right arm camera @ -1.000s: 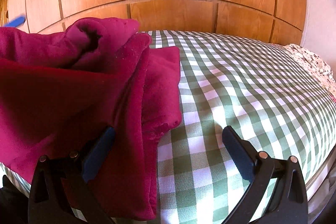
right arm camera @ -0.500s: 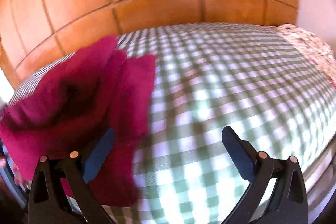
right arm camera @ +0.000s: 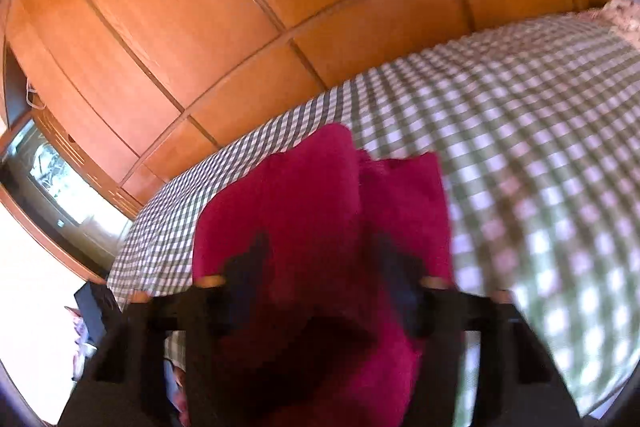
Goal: Fold small clothes
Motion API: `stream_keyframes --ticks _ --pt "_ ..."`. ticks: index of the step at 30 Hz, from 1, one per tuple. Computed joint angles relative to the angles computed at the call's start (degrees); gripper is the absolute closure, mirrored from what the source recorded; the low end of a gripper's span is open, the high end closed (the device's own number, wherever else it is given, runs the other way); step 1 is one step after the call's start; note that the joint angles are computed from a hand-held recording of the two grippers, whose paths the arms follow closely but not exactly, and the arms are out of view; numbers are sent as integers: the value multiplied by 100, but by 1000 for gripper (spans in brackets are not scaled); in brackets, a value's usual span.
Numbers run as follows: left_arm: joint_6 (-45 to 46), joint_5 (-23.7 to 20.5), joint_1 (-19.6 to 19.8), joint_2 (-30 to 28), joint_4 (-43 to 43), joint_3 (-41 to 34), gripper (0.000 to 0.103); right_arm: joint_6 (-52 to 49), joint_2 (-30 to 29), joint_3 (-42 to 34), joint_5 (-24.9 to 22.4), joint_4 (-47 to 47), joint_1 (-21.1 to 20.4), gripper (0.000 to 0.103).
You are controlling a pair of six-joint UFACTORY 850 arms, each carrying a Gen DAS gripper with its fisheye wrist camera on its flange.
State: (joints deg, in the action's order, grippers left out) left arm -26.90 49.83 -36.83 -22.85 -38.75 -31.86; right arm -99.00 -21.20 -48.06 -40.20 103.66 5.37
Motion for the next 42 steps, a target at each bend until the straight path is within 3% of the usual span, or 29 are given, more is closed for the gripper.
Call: stream_keyframes --ticks 5,8,11,13,15,17,19,22,24,25,26,28,31,36,37,39,40,42 --pt "712 -139 -134 -5 -107 -146 12 -41 206 218 -191 48 -175 90" --pt "1470 -241 -296 -100 -312 -362 12 -78 317 470 -318 19 -506 93" --pt "2050 -300 -427 -243 -475 -561 12 -139 97 419 -97 -22 -627 93" --pt "2365 -303 -508 -311 -654 -643 12 -77 -77 433 -233 51 -708 91" --pt "2497 -287 -541 -315 -774 -652 12 0 -190 450 -590 138 -790 83" --pt "2388 -300 -533 -307 -702 -622 12 60 -168 460 -800 107 -829 45" --pt "2193 -288 -522 -319 -582 -595 12 139 -128 481 -1151 -18 -864 36" --pt "2126 -256 -522 -337 -578 -588 12 191 -80 417 -1143 -50 -773 30" --pt "2224 -235 -568 -353 -684 -607 12 405 -151 228 -813 -208 -582 30" --pt "2263 -226 -576 -358 -725 -613 12 448 -182 175 -656 -249 -489 38" --pt "2313 -221 -598 -365 -805 -630 12 452 -211 104 -434 -279 -376 58" --pt "2399 -259 -600 -356 -863 -659 12 123 -102 149 -33 -145 -205 76" --pt "2808 -392 -582 -344 -985 -819 12 -541 124 309 84 167 -161 84" --pt "4566 -577 -692 -646 -2072 -1483 4 -794 138 299 300 596 -204 84" --pt "4613 -580 -691 -724 -2128 -1543 3 -762 -14 241 315 580 -205 84" --pt "4202 -516 -658 -742 -1823 -1449 3 -1218 -148 297 299 1010 -191 73" --pt "3991 -551 -628 -720 -1661 -1390 3 -1412 -204 359 197 1216 -209 65" --pt "3459 -668 -538 -652 -1265 -1260 3 -1385 -239 450 -74 1292 -281 60"
